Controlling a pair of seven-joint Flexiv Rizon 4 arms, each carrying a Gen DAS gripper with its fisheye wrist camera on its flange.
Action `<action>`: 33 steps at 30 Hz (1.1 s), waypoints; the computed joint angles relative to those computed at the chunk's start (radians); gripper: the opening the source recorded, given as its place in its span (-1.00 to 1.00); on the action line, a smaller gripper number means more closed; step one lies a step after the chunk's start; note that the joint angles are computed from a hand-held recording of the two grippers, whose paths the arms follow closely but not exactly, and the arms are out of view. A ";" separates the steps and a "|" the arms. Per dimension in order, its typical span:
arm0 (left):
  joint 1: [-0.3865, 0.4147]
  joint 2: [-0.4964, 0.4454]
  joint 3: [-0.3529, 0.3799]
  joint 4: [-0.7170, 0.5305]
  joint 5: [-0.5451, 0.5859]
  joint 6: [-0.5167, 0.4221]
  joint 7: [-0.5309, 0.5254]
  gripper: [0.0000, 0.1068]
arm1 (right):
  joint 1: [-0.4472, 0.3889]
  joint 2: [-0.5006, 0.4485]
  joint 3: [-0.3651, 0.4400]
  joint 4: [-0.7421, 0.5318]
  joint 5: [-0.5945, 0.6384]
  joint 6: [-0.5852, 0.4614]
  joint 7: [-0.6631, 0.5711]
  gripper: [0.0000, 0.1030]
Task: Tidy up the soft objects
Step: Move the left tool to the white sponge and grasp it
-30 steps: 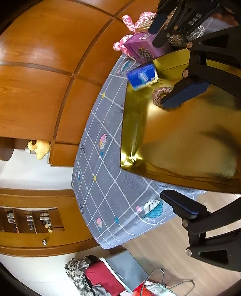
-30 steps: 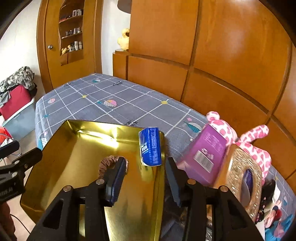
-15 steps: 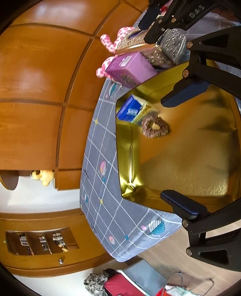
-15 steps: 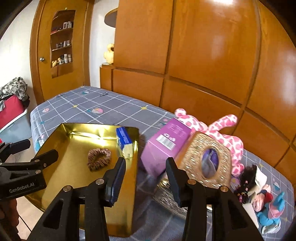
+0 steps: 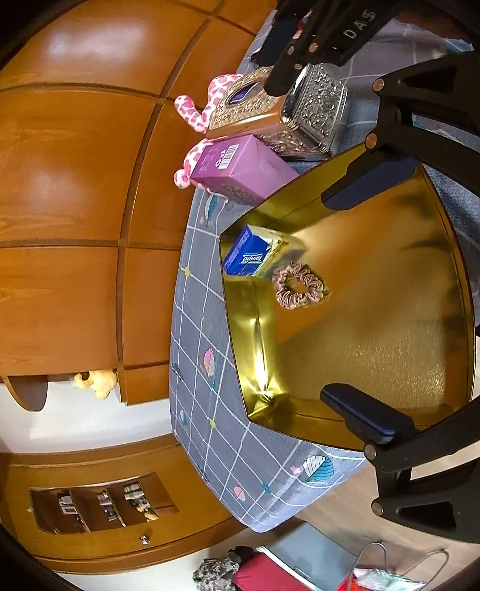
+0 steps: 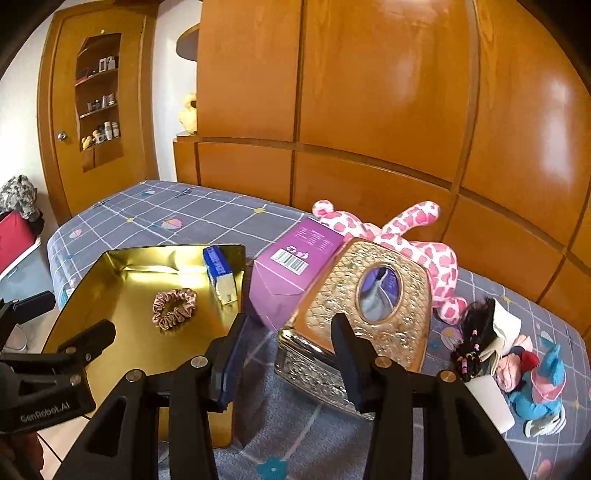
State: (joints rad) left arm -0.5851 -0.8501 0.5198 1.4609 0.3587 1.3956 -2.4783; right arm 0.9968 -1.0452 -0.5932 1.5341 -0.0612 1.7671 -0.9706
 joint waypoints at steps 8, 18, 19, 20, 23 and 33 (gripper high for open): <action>0.005 -0.008 -0.032 -0.013 0.002 0.018 0.054 0.79 | 0.024 -0.008 -0.053 0.034 0.062 0.027 0.024 -0.12; -0.025 -0.030 -0.034 -0.041 -0.025 0.032 0.121 0.79 | 0.142 -0.094 -0.255 0.117 0.309 0.164 0.019 0.27; -0.024 -0.031 -0.041 -0.047 -0.025 0.034 0.134 0.80 | 0.149 -0.099 -0.270 0.122 0.334 0.159 0.013 0.47; -0.024 -0.034 -0.047 -0.053 -0.027 0.035 0.147 0.85 | 0.139 -0.083 -0.258 0.129 0.339 0.149 0.004 0.54; -0.024 -0.042 -0.064 -0.071 -0.026 0.052 0.190 0.92 | 0.078 -0.019 -0.179 0.153 0.327 0.143 -0.013 0.54; 0.246 -0.063 -0.564 -0.087 -0.113 0.163 0.660 0.92 | -0.200 0.153 0.064 0.237 0.299 0.106 0.036 0.54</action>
State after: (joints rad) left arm -0.3389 -0.9128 -0.0439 1.3734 0.2459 1.5586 -1.8182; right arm 0.7964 -0.8923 -0.5296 1.7709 0.2378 1.8729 -0.9348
